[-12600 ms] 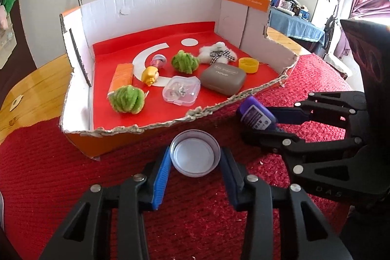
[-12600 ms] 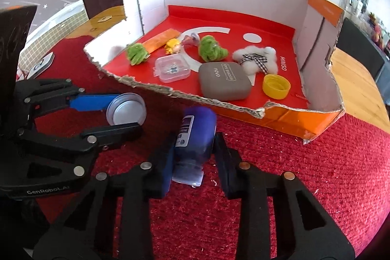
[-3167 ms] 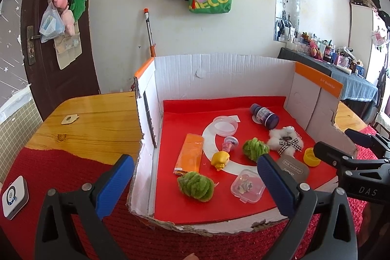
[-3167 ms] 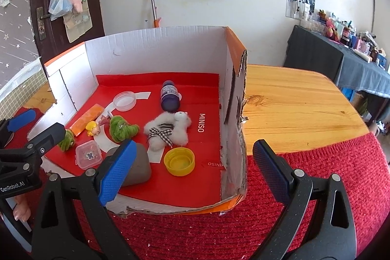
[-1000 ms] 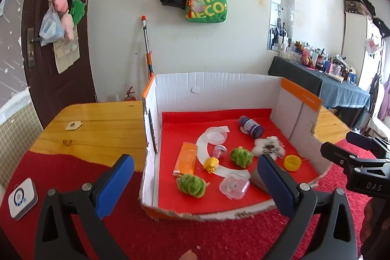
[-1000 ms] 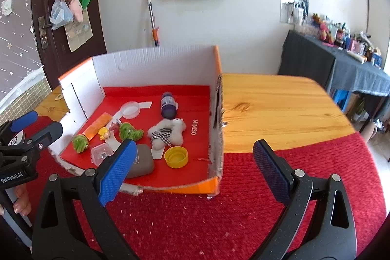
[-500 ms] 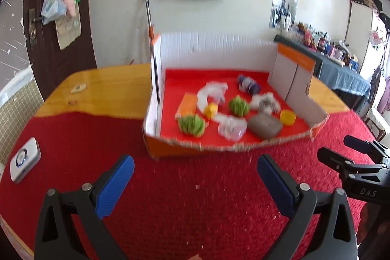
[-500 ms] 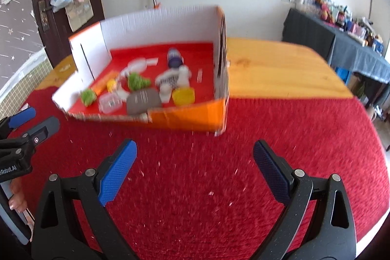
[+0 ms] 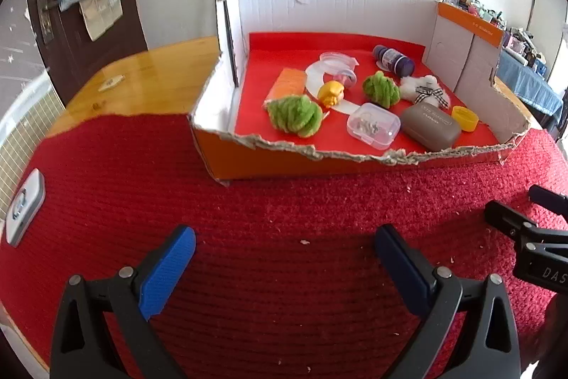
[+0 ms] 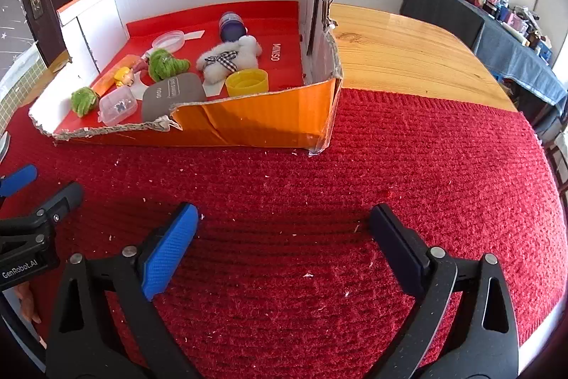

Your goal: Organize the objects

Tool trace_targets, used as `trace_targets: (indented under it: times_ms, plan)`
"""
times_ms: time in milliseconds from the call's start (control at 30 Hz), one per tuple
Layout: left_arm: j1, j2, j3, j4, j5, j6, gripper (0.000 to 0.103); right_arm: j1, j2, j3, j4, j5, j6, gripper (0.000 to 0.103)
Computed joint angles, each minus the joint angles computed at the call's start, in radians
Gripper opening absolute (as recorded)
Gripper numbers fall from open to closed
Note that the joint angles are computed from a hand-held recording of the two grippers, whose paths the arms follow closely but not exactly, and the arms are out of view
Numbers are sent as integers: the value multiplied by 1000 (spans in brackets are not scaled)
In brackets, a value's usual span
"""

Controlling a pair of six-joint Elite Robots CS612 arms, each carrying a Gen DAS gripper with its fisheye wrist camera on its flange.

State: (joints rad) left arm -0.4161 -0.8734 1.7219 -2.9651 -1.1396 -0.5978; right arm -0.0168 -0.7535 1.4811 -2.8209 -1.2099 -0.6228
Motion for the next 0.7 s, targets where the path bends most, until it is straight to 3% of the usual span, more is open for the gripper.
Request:
trace_targets:
  times_ms: [700]
  plan:
    - [-5, 0, -8, 26, 10, -29, 103, 5, 4, -6, -2, -23, 14, 103]
